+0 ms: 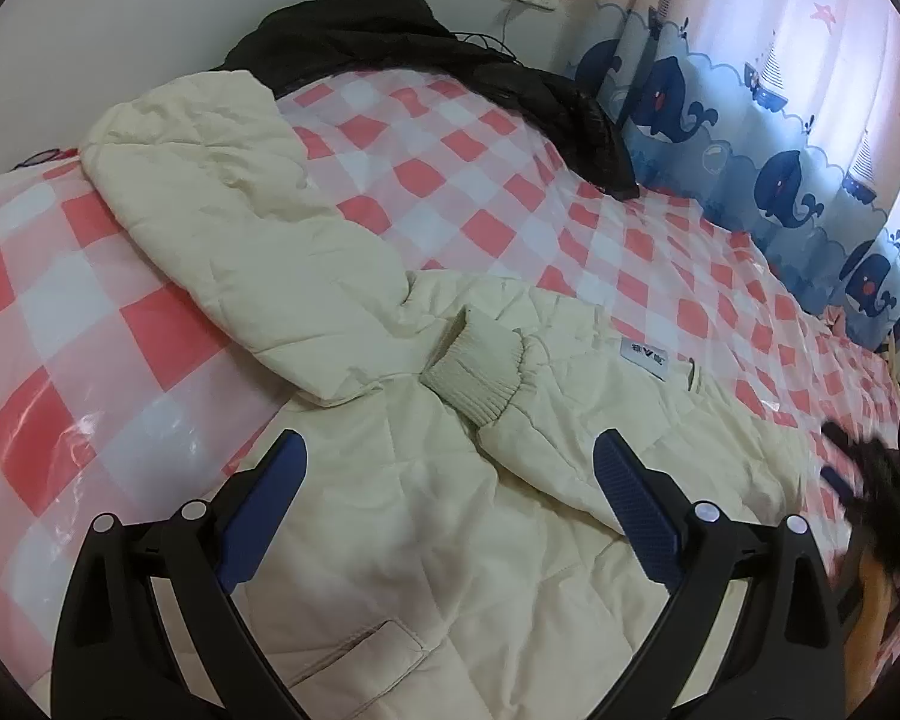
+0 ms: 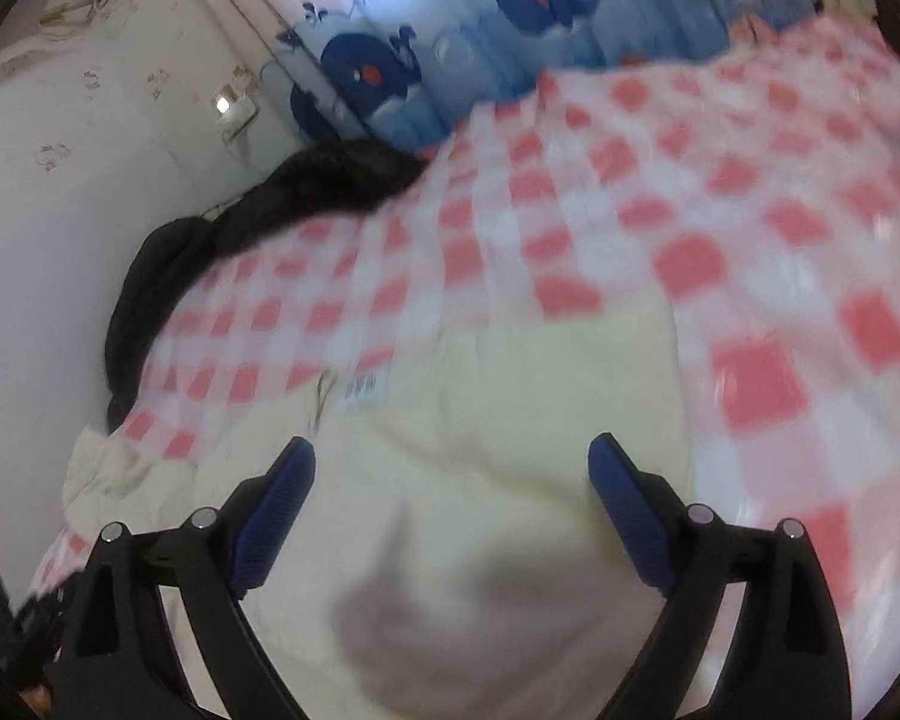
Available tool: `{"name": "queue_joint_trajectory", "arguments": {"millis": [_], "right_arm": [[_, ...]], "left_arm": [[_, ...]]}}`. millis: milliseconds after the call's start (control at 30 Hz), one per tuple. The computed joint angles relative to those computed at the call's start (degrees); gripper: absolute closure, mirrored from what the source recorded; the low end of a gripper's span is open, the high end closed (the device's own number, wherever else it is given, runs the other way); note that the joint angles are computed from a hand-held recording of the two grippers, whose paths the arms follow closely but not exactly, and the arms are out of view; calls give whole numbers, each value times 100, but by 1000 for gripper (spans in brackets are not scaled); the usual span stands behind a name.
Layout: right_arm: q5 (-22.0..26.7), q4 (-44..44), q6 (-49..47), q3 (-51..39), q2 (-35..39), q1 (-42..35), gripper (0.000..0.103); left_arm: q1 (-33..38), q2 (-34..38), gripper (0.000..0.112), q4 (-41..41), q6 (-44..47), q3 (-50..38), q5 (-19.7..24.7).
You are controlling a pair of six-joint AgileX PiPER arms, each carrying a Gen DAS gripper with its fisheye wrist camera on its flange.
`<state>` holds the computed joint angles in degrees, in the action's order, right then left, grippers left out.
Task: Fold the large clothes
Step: 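Reach the left tool to the other sleeve's knit cuff and close on it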
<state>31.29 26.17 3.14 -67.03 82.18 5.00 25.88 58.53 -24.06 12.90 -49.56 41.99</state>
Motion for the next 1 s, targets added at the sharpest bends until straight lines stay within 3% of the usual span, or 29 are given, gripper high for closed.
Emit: {"name": "queue_joint_trajectory", "arguments": {"millis": [133, 233, 300, 467, 567, 600, 667, 767, 800, 900, 1000], "right_arm": [[307, -788, 829, -615, 971, -190, 11], [470, -1087, 977, -531, 1397, -249, 11], [434, -1320, 1270, -518, 1284, -153, 11], [-441, -1440, 1350, 208, 165, 717, 11], [-70, -2466, 1869, 88, 326, 1787, 7], [411, -2640, 1883, -227, 736, 2067, 7], [857, -3165, 2062, -444, 1089, 2438, 7], [653, -2528, 2310, -136, 380, 2310, 7], [442, -2512, 2286, 22, 275, 2309, 7], [449, -2439, 2760, 538, -715, 2653, 7], [422, -2315, 3468, 1294, -1713, 2868, 7]], "left_arm": [[-57, -5, 20, 16, 28, -10, 4], [-68, -18, 20, -30, 76, -2, 13], [-69, -19, 20, -43, 111, 8, 20], [-159, -34, 19, 22, 67, 18, 22], [-167, 17, 19, -96, 149, 3, 111], [-28, 119, 19, -376, 395, -34, 282], [303, 347, 19, -845, 756, -127, 637], [1034, 539, 19, -1439, 1221, -318, 1038], [1490, 601, 19, -1757, 1514, -482, 1272], [2733, 869, 19, -2427, 2169, -1076, 1837], [3632, 1577, 17, -2740, 2236, -1980, 1830]]}}
